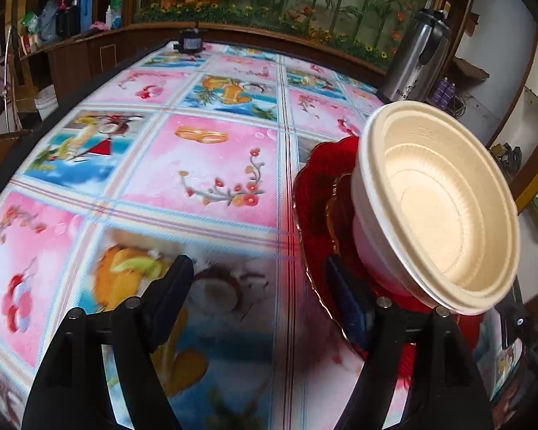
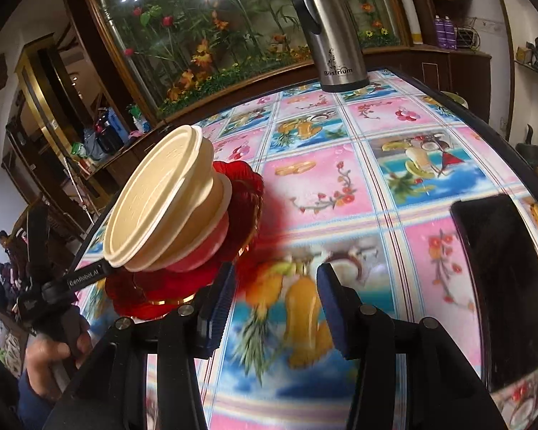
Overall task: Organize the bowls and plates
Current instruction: 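Lower the stack onto the tablecloth and open both tools, then withdraw both tools from the stack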
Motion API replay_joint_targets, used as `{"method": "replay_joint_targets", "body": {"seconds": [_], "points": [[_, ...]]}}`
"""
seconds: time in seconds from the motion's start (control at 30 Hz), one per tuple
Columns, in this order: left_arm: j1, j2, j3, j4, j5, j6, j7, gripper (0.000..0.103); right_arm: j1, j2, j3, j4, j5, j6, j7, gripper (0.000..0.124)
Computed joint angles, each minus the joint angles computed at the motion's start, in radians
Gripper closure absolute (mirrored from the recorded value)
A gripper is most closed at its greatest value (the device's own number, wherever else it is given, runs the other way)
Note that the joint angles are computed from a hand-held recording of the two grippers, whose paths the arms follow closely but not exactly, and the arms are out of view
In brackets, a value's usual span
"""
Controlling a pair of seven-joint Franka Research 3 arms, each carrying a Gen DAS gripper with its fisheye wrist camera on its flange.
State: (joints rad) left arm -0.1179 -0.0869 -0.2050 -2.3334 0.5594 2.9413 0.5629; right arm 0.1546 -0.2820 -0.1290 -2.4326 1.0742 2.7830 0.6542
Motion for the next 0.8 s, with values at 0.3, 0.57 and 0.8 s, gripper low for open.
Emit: {"method": "replay_joint_targets", "body": {"seconds": [0.3, 0.57, 0.8], "points": [[0.034, -0.054, -0.042, -0.011, 0.100, 0.001, -0.060, 0.028, 0.024, -0.050, -0.004, -0.061, 0.071, -0.003, -0.079, 0.075], [0.160, -0.199, -0.193, -0.134, 0.399, 0.069, -0.335, 0.018, 0.072, -0.096, 0.004, -0.102, 0.191, 0.102, -0.207, 0.075], [0.176, -0.208, -0.235, -0.098, 0.665, 0.013, -0.507, 0.015, 0.124, -0.113, 0.017, -0.119, 0.239, 0.198, -0.261, 0.069]]}}
